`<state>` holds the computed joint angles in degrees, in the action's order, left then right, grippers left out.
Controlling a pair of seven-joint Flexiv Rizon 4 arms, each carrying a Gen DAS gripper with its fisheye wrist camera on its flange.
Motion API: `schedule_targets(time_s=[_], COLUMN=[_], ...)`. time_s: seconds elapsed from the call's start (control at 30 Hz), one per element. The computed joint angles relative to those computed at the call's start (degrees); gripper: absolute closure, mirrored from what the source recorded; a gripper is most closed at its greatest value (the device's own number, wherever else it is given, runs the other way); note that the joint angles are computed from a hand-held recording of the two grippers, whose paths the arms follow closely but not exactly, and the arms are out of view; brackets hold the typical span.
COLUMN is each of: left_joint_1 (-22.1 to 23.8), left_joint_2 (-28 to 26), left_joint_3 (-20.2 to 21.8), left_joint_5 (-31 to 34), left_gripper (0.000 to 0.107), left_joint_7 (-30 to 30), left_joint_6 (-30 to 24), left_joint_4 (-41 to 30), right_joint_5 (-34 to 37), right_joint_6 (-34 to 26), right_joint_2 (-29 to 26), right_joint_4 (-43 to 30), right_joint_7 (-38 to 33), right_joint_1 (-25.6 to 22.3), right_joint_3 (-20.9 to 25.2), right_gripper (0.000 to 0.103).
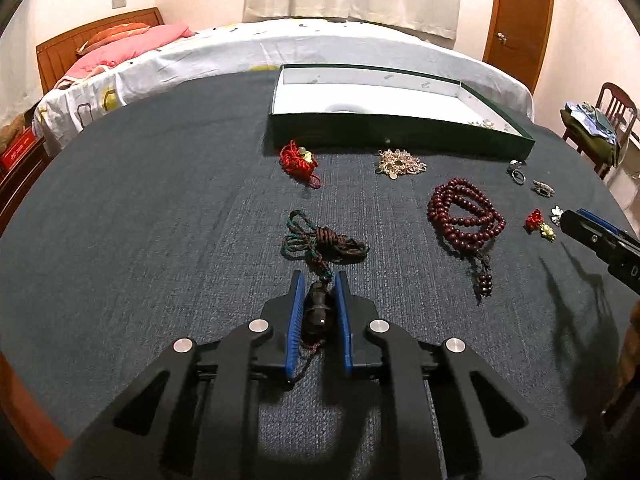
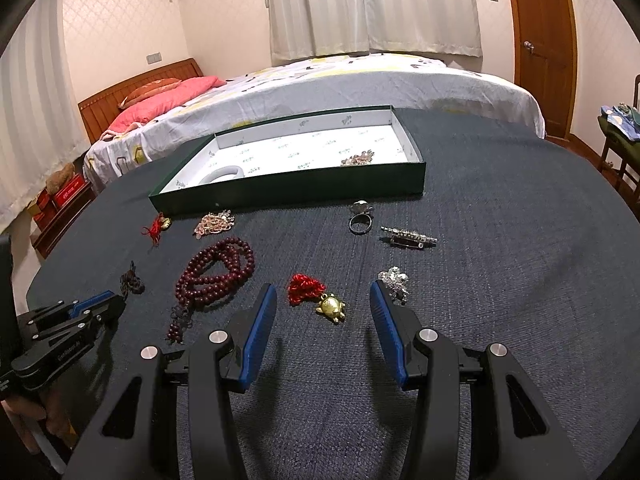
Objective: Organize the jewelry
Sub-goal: 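Grasp the black bead pendant with the left tool while the right tool grasps the red tassel charm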
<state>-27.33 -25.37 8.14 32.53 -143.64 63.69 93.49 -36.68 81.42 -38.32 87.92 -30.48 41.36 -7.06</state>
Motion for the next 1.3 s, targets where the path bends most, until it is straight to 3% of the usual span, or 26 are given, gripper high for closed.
schedule_targets(time_s=[0.13,0.3,0.43,0.57,0.87,1.3], left_joint_1=[-0.4,-0.6,0.1,0.4,-0.6,0.0], left_joint_2=[-0.2,0.8,1.3,1.0,0.6,0.0], left_joint_3=[0.1,-0.2,-1.1,-1.7,-0.2,0.3], left_joint_5=[0.3,1.0,1.0,1.3,3.4,4.6], left_gripper=[0.09,0.07,0.071,0.087,0.087,0.087], left_joint_7=[-0.4,-1.1,-0.4,0.9,-1.2,-2.3], left_joint_6=[-2.0,-3.4,-3.5,-2.2,-1.8,-1.1], left_joint_4=[-1.0,-0.7,0.2,0.3,-1.1,-3.5], right_joint_5=[0.6,1.1,1.1,1.0,2.8,12.0], right_joint_6=[-0.5,-0.6,-0.2,-0.1,-2.4,-14.0], right_joint_2=[-0.3,-0.4,-0.1,0.1,-0.8,-6.4], right_joint_4=[-0.5,-0.7,-0.4,-0.3,-2.3,-13.6], right_joint_7=[-1.0,-1.4,-1.0,-1.0,-3.8,-17.2], right_joint_1=[-0.6,-0.7,-0.3,-0.3,-2.1,-5.7], right_joint_3=[1.1,1.2,0.7,0.6,3.7,12.4], right_gripper=[0.055,0.055,0.055,0.055,0.055,0.056])
